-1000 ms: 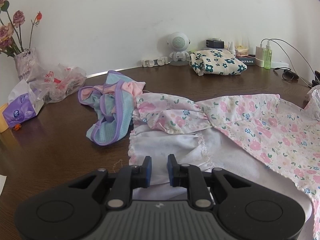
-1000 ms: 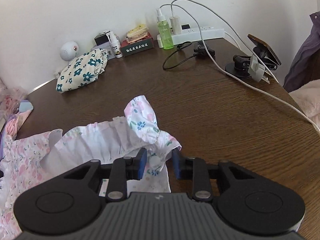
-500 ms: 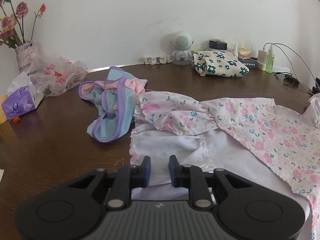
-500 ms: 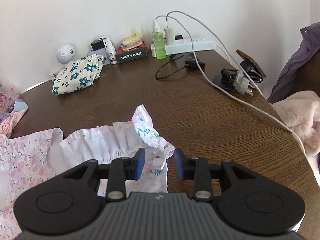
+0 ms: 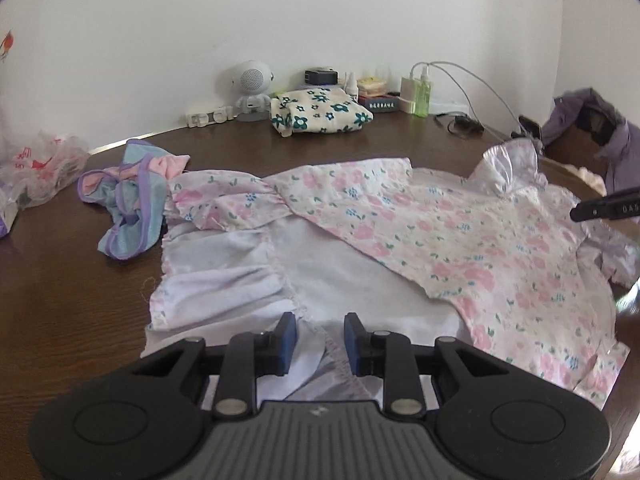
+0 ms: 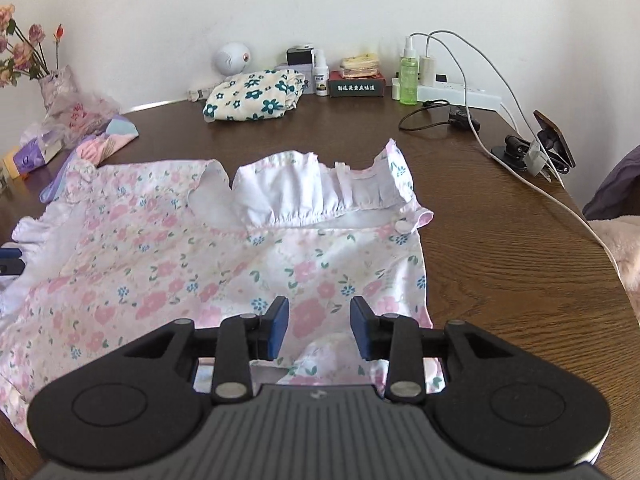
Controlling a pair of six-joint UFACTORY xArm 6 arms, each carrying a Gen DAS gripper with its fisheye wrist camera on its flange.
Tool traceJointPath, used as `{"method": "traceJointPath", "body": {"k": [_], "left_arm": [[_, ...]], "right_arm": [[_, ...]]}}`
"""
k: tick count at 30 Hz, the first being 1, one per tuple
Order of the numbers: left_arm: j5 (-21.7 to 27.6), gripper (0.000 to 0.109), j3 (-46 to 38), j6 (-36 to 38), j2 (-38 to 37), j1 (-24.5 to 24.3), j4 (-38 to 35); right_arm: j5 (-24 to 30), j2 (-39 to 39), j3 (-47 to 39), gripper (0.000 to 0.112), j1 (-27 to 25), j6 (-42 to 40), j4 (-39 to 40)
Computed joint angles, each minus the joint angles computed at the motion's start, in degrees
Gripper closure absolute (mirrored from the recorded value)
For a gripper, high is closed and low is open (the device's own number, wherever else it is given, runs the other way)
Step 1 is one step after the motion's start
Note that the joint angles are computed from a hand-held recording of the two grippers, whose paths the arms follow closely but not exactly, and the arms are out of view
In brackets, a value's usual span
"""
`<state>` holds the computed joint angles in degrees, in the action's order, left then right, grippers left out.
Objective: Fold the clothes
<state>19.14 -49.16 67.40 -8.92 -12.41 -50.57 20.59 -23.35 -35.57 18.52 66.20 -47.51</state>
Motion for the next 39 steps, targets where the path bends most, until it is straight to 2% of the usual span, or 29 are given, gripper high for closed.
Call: {"method": "traceJointPath", "body": {"k": [1, 5, 7, 12, 14, 16, 20, 24, 26, 29, 35, 39], "left_arm": [[-0.95, 0.084, 0.54, -1.59, 0.15, -0.29, 1.54], [-1.92, 0.081, 1.17, -1.83, 0.19, 0.14, -1.63], [-3.64, 0.08, 1.85, -1.34, -0.14, -0.07, -2.36], [-4.35, 0.079, 1.81, -0.94, 0.04, -0.09, -2.82], [-4.44, 0.079, 1.76, -1.02, 0.12, -0.13, -2.67], [-4.53, 0.079, 1.69, -1.06, 0.23, -0.16, -2.75], [-5.19, 0.079, 1.95, -0.46, 0.17, -0.49, -3.73], [-5.33, 0.079, 1.96, 0.31, 0.21, -0.51, -4.85], [-5.47, 0.079, 2.01, 0.87, 0.2, -0.56, -5.47], [-5.45, 0.078, 1.95, 1.8, 0.26, -0.51, -6.56], [-5.76, 0.077, 1.72, 2.3, 0.58, -0.41, -7.74], [-6.85, 0.074, 1.76, 3.1, 0.81, -0.62, -9.07]], "right_arm": [[1.5, 0.38, -0.31, 0.078, 0.78, 1.08, -0.92], [3.57, -0.61, 1.04, 0.078, 1.76, 3.87, -3.46], [5.22, -2.33, 2.29, 0.078, 2.29, 5.05, -4.4], [7.55, -6.87, 4.75, 0.077, 3.84, 7.58, -4.7], [5.57, -9.46, 5.6, 0.076, 6.44, 8.75, -6.48], [1.24, -9.8, 5.8, 0.076, 8.38, 8.24, -4.59], [-5.39, -7.06, 4.58, 0.076, 10.67, 10.49, -3.25], [-2.05, -0.99, 0.2, 0.077, 12.79, 12.62, -7.84], [2.56, 1.59, -2.07, 0.088, 15.0, 10.37, -10.51], [5.65, 2.0, -2.3, 0.096, 16.65, 4.95, -6.97], [9.72, -1.32, -0.7, 0.097, 18.2, 0.03, 0.66], [11.19, -2.46, -0.39, 0.095, 19.26, -0.47, 2.78]]}}
